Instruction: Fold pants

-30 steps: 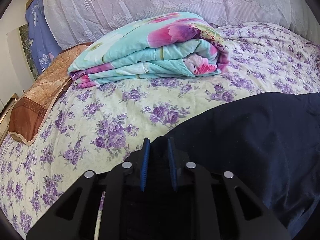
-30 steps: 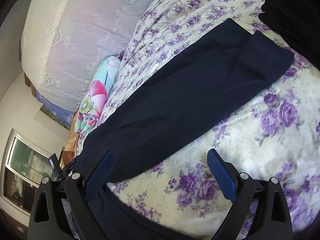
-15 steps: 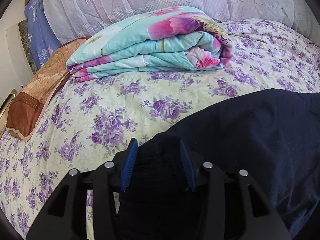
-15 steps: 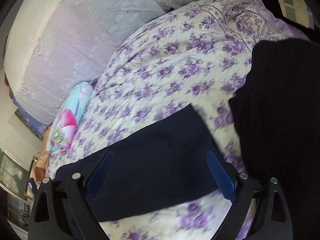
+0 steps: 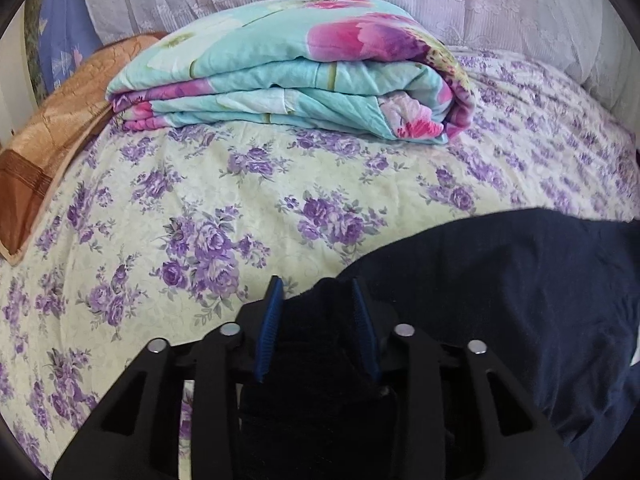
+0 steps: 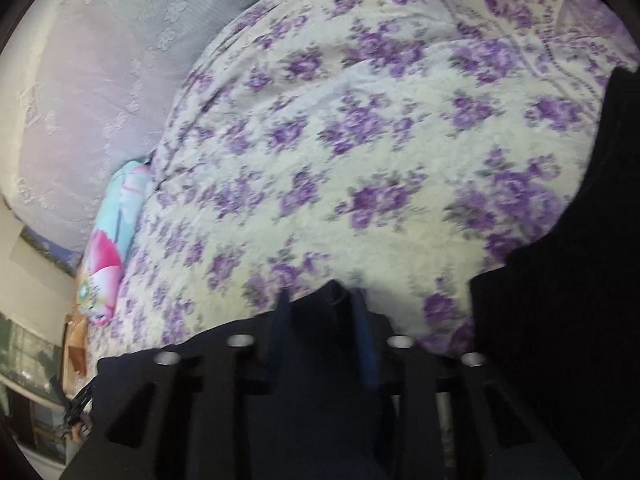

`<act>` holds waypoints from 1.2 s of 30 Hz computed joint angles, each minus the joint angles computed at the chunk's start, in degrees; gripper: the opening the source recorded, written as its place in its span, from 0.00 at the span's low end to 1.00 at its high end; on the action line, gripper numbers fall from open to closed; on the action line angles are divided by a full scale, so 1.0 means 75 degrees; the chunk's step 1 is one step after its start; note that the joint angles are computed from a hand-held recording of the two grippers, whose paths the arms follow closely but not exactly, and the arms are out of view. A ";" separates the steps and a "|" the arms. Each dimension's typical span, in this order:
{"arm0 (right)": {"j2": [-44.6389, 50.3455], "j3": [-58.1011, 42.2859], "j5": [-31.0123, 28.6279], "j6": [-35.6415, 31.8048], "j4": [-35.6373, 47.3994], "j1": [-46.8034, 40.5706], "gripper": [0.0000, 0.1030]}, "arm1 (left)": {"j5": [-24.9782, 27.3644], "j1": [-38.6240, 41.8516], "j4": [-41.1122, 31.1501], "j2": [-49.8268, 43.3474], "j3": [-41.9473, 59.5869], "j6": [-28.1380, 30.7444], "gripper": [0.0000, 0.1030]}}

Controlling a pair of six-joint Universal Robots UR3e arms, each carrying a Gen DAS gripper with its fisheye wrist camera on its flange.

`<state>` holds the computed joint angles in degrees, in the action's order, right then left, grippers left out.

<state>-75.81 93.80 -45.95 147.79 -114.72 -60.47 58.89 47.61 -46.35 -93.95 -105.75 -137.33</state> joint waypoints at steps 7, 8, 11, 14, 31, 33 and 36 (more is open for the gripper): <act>-0.1515 0.0585 0.0668 -0.1040 0.1439 -0.0692 0.07 | -0.0961 0.0568 -0.1636 -0.0086 0.0773 0.0282 0.01; -0.1730 0.0600 0.0760 -0.1197 0.1736 -0.0827 0.07 | -0.1099 0.0655 -0.1923 -0.0060 0.0895 0.0303 0.01; -0.2295 0.0556 0.0962 -0.1464 0.2538 -0.1170 0.07 | -0.1458 0.0907 -0.2511 0.0179 0.1058 0.0482 0.01; -0.2817 0.0436 0.1170 -0.1923 0.3512 -0.1608 0.06 | -0.1731 0.1119 -0.3082 0.0399 0.1215 0.0720 0.01; -0.3821 0.0169 0.0757 -0.4589 0.6992 -0.3524 0.04 | -0.1976 0.2197 -0.5453 0.1257 0.1432 0.2001 0.00; -0.3592 0.0349 0.0775 -0.4314 0.6514 -0.3327 0.04 | -0.1685 0.1970 -0.4681 0.0996 0.1266 0.1463 0.07; -0.3184 0.0504 0.0823 -0.3875 0.5928 -0.3041 0.04 | -0.1494 0.1720 -0.4964 -0.0217 0.2143 0.0845 0.21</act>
